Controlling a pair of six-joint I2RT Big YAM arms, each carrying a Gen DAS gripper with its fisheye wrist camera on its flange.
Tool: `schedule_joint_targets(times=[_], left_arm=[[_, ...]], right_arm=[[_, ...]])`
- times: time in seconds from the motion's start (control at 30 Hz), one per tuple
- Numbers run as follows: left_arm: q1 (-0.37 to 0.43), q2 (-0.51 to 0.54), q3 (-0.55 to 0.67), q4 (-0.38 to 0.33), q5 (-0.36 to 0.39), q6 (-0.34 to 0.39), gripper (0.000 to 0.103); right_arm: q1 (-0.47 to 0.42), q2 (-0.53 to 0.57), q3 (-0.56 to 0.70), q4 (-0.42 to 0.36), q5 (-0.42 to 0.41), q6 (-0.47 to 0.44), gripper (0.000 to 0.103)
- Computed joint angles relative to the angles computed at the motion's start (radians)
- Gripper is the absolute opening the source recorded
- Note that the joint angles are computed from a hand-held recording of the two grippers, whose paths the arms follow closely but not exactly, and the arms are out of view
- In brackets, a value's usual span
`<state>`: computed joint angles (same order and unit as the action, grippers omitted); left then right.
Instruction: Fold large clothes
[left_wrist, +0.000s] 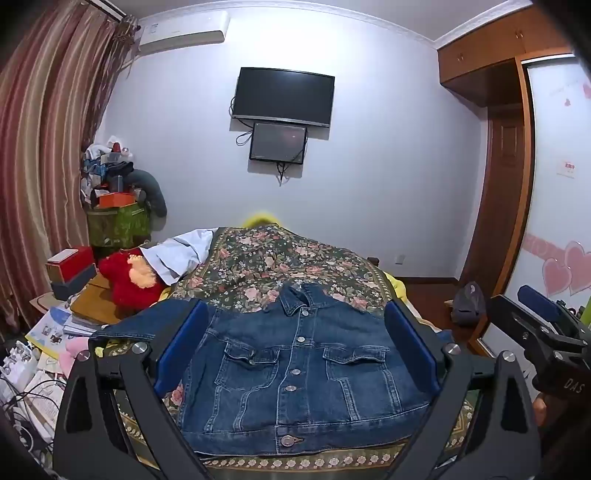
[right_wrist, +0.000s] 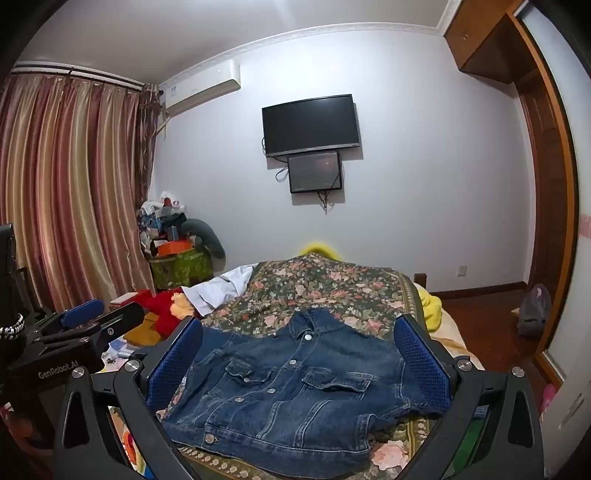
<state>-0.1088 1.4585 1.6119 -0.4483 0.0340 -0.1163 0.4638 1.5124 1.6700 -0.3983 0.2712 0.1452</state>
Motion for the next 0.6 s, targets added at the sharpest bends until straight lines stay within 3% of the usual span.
schedule_joint_targets(times=[0.37,0.6], left_arm=[[0.007,-0.003,0.005,-0.005,0.003,-0.002,0.097],[-0.014,-0.017,-0.013,0.018,-0.032,0.006,0.097]], right_arm=[[0.002,0.002,0.007,-0.009,0.001,-0.001,0.103],[0.003,-0.002,0.007,-0.009,0.003,-0.001,0.103]])
